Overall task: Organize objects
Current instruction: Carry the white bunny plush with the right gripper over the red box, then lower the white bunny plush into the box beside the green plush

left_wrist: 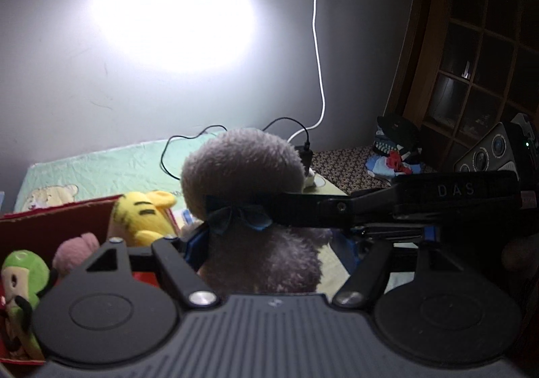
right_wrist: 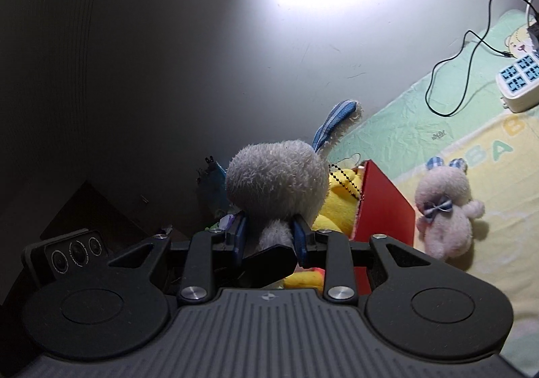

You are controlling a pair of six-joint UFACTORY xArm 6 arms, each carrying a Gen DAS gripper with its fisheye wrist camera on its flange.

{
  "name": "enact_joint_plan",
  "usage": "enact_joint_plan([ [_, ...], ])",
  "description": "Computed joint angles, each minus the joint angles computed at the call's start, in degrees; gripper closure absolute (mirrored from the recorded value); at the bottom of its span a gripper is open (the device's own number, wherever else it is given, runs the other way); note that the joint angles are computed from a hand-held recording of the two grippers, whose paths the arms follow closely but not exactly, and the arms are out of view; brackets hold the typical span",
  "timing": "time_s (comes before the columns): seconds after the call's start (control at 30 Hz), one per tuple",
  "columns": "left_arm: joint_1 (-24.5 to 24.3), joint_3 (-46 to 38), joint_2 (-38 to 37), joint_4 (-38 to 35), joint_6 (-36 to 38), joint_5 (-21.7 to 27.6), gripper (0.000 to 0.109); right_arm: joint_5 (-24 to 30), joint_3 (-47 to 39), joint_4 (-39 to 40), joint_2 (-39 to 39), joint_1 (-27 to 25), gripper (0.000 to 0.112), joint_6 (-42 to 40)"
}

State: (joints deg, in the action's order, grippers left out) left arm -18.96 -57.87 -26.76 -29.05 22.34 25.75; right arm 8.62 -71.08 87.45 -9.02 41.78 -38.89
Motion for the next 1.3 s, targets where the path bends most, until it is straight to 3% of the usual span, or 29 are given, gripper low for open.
enact_joint_plan([
  [0.23, 5.83, 2.44, -4.08, -2.24, 2.87, 0.18, 0.035, 0.45, -8.45, -6.25, 7.59, 3.0, 0.081, 2.19],
  [0.4, 10.23, 3.91, -6.34, -1.3, 2.96, 1.01, 0.035, 4.39, -15.34, -6.54, 13.66, 3.59, 0.081, 1.65],
  [0.67, 18.71, 5.25, -6.71, -3.38, 5.69, 2.24, 0.034, 8.95, -29.92, -13.63, 26.96, 4.49, 0.081, 8.34],
  [0.9, 24.02, 5.14, -3.58, -2.25, 7.37, 2.37, 0.034, 10.41, -41.1, -28.14, 37.47, 5.3, 0.081, 20.79],
  [1.03, 26.18, 5.52, -2.32, -0.81, 7.65, 2.85, 0.035, 9.96, -42.02, -35.55, 39.27, 5.83, 0.084, 26.64],
  [1.2, 27.44, 5.07, -0.48, 0.88, 7.24, 4.5, 0.035, 11.72, -46.08, -52.24, 43.3, 5.45, 0.085, 41.74],
  [1.3, 27.19, 6.26, -1.31, 2.65, 6.7, 4.22, 0.034, 14.55, -49.51, -55.3, 46.02, 4.95, 0.087, 45.56],
])
